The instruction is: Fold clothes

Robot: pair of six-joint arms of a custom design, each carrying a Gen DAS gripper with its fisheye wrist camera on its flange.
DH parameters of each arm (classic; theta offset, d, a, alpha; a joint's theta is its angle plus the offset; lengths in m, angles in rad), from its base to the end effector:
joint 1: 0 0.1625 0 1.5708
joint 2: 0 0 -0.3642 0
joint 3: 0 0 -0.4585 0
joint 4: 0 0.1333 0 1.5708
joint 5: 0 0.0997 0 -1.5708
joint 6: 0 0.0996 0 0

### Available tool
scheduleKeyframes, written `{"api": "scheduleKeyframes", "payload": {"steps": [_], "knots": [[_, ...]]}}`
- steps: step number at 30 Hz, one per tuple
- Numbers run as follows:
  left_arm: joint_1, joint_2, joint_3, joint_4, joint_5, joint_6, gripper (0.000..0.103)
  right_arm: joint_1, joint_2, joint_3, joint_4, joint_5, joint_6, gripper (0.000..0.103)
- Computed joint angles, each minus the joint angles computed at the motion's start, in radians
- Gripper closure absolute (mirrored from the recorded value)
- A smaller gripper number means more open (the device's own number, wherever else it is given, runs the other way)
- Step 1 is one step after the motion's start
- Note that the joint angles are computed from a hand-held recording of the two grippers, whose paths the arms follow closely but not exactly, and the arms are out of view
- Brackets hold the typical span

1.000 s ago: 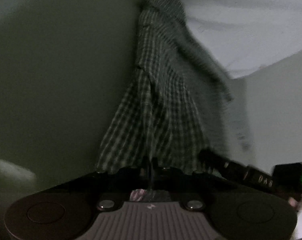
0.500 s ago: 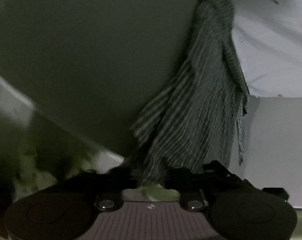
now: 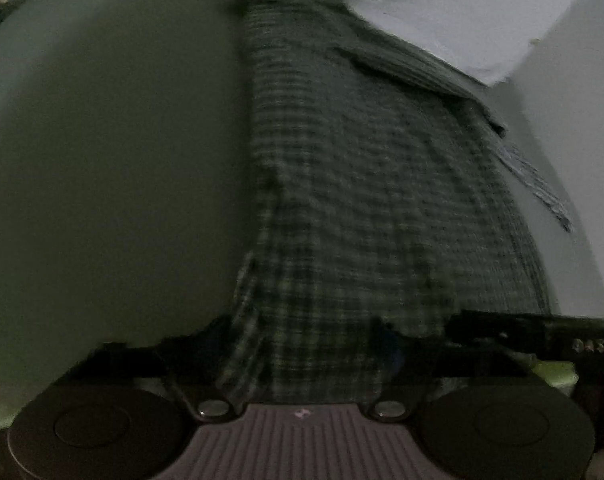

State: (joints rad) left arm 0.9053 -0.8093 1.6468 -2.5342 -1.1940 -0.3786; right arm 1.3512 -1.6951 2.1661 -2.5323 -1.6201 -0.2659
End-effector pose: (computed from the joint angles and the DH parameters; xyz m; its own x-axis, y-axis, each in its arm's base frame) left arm -0.2792 -0.6310 0.0061 -0.9326 0.2113 -0.2928 0.2883 0.9239 -0.2516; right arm 0.0168 -0.5142 0.2750 -0.9862 0.0056 0.1657 -0.0694 0.8938 -0.4431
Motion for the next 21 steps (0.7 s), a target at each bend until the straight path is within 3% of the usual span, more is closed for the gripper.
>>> {"api": "scheduleKeyframes", "payload": {"steps": [3, 5, 7, 8, 10, 13, 17, 21], "knots": [[0.091, -0.05, 0.083, -0.25, -0.314, -0.224, 0.1, -0.02, -0.019, 0.002, 0.024, 0.024, 0.002, 0.054], [0.139, -0.072, 0.145, -0.423, -0.439, -0.417, 0.1, -0.031, -0.029, 0.001, 0.039, 0.036, -0.002, 0.054], [0.15, -0.102, 0.191, -0.434, -0.397, -0.496, 0.099, -0.041, -0.023, -0.007, 0.046, 0.054, 0.003, 0.054], [0.147, -0.123, 0.205, -0.377, -0.335, -0.502, 0.098, -0.051, -0.023, -0.013, 0.055, 0.069, 0.01, 0.054], [0.16, -0.162, 0.229, -0.276, -0.279, -0.584, 0.094, -0.069, -0.019, -0.026, 0.073, 0.097, 0.026, 0.054], [0.18, -0.202, 0.284, -0.312, -0.286, -0.693, 0.078, -0.083, -0.001, -0.06, 0.093, 0.117, 0.059, 0.052], [0.168, -0.248, 0.298, -0.253, -0.255, -0.716, 0.047, -0.102, 0.012, -0.095, 0.074, 0.134, 0.077, 0.05], [0.141, -0.26, 0.272, -0.168, -0.206, -0.746, 0.031, -0.133, 0.032, -0.136, 0.001, 0.166, 0.117, 0.03]]}}
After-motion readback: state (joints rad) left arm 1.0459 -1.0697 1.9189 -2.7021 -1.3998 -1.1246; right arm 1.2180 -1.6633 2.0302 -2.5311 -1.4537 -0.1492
